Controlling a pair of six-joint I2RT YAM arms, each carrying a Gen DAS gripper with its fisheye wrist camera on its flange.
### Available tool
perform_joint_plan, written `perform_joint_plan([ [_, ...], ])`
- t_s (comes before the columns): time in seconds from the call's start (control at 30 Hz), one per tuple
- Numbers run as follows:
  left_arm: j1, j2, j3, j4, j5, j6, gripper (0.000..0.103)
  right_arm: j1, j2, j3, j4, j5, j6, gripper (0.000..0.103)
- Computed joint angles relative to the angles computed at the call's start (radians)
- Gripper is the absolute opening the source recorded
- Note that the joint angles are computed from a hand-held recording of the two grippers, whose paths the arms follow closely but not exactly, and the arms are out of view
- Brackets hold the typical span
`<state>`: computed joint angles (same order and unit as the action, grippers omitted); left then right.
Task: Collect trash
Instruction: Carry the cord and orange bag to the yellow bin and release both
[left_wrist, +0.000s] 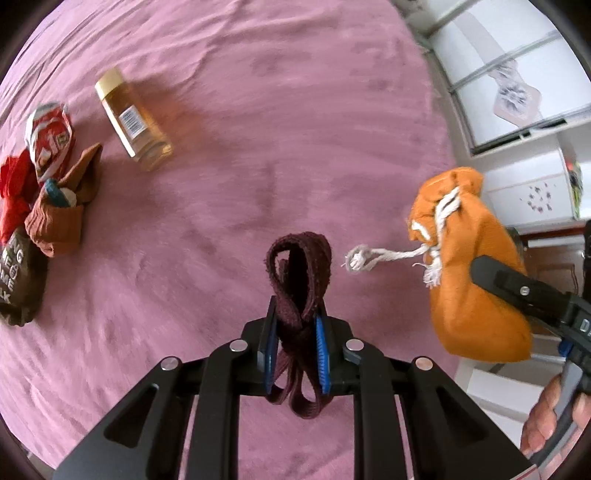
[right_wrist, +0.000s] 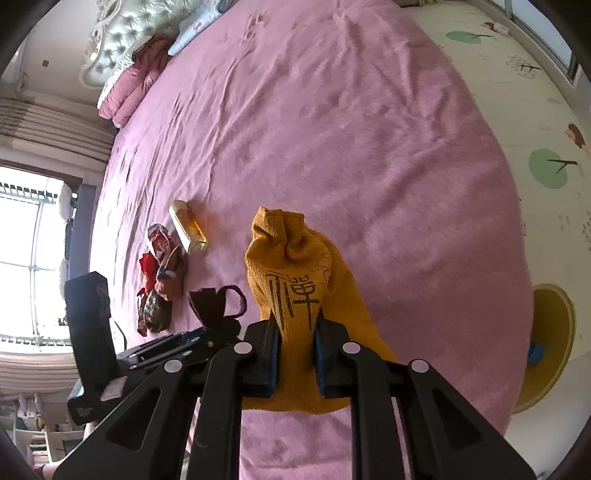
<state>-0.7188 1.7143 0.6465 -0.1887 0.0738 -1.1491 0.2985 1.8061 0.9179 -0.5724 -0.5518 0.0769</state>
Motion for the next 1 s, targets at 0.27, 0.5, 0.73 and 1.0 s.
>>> perform_joint_plan([
  [0.27,-0.157,0.016,0.208,-0.158,-0.054,-0.045,0.018,-0.205,-0.193,-0.104,-0.132,-0.012,-0.147,0.015],
  [0.5,-0.323,0.112,0.418,-0.241,-0.094,-0.080,0.018,-0.481,-0.305,-0.145,-0.299,-0.012,-0.363,0.015],
  [0.73,-0.427,0.289,0.679,-0.311,-0.082,-0.049,0.018,-0.812,-0.306,-0.123,-0.457,0.025,-0.631,0.015],
  [1.0,-0.489,0.556,1.083,-0.449,-0.041,0.025,0.018,-1.132,-0.186,-0.031,-0.532,0.092,-0.856,0.015],
])
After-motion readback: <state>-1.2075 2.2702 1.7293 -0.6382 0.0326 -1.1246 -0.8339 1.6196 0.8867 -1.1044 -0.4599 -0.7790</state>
